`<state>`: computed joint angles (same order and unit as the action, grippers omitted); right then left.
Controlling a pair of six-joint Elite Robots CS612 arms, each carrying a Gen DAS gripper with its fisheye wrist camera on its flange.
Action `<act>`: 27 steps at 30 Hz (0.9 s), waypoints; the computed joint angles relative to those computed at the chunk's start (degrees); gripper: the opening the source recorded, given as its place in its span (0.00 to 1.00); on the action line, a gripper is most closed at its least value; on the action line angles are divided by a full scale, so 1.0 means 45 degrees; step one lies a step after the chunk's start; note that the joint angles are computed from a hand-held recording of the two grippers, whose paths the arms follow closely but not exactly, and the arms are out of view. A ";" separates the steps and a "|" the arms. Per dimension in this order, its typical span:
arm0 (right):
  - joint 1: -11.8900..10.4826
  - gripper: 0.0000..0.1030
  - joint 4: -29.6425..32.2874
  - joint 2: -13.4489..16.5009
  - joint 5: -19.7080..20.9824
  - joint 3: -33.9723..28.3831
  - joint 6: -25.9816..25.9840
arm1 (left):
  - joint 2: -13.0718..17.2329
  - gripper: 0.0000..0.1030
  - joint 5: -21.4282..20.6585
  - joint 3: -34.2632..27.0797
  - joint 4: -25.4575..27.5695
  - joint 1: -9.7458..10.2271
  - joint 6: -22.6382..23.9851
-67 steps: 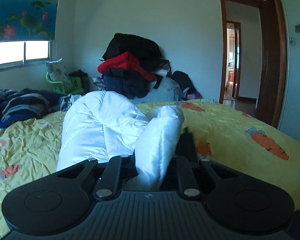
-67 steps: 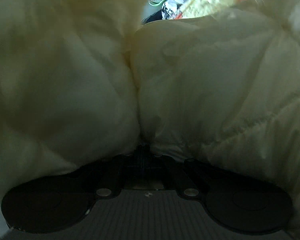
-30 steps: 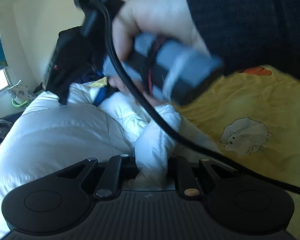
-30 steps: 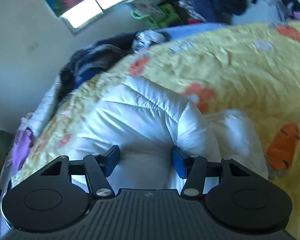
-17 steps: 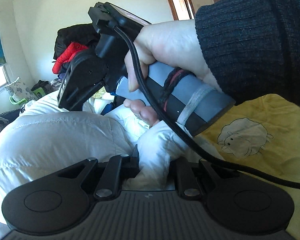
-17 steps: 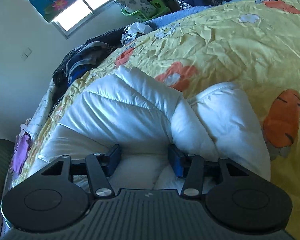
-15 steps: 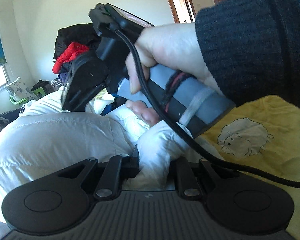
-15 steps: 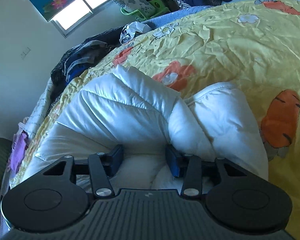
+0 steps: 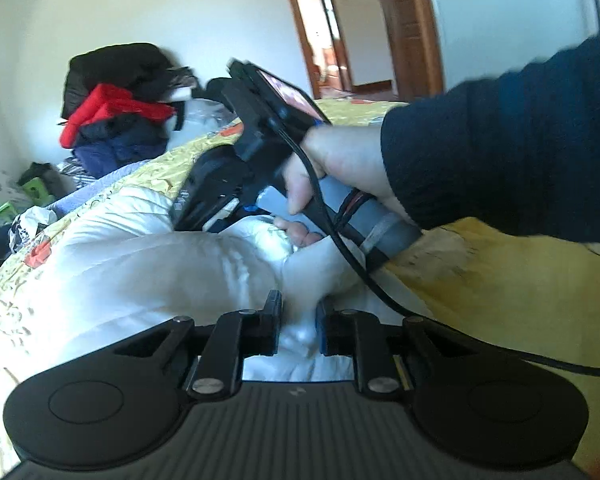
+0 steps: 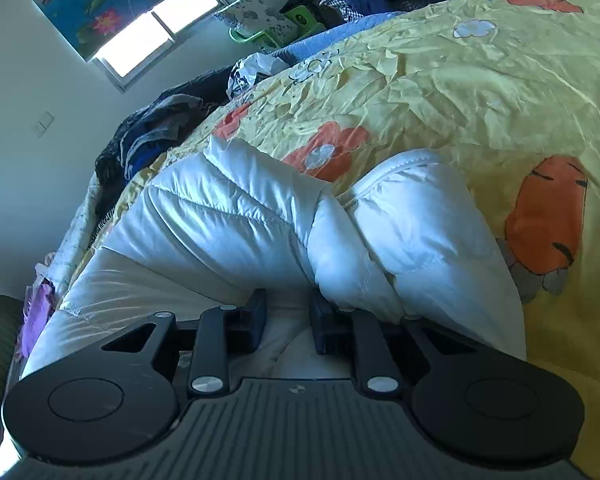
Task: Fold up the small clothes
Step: 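Hold the jacket with the left gripper while the right gripper presses the fold down, then open the right gripper and lift it off the white jacket bundle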
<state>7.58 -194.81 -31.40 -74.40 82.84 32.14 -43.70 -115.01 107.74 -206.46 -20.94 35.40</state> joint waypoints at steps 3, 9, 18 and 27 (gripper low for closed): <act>-0.0016 0.26 -0.0098 0.0029 0.0066 0.0000 -0.0093 | -0.0155 0.18 -0.0553 0.0060 -0.1295 0.0457 -0.0812; -0.0053 0.26 -0.0860 0.0218 0.0223 0.0063 0.0056 | 0.0203 0.18 0.1040 -0.1219 -0.1826 0.0616 -0.4307; -0.0114 0.18 -0.1582 0.0389 0.0355 0.0146 0.0405 | 0.1148 0.17 0.2139 -0.1950 -0.0444 0.0388 -0.3713; -0.0115 0.07 -0.2082 0.0556 0.0161 0.0157 0.0957 | 0.1455 0.16 0.2542 -0.2000 -0.0659 0.0236 -0.3802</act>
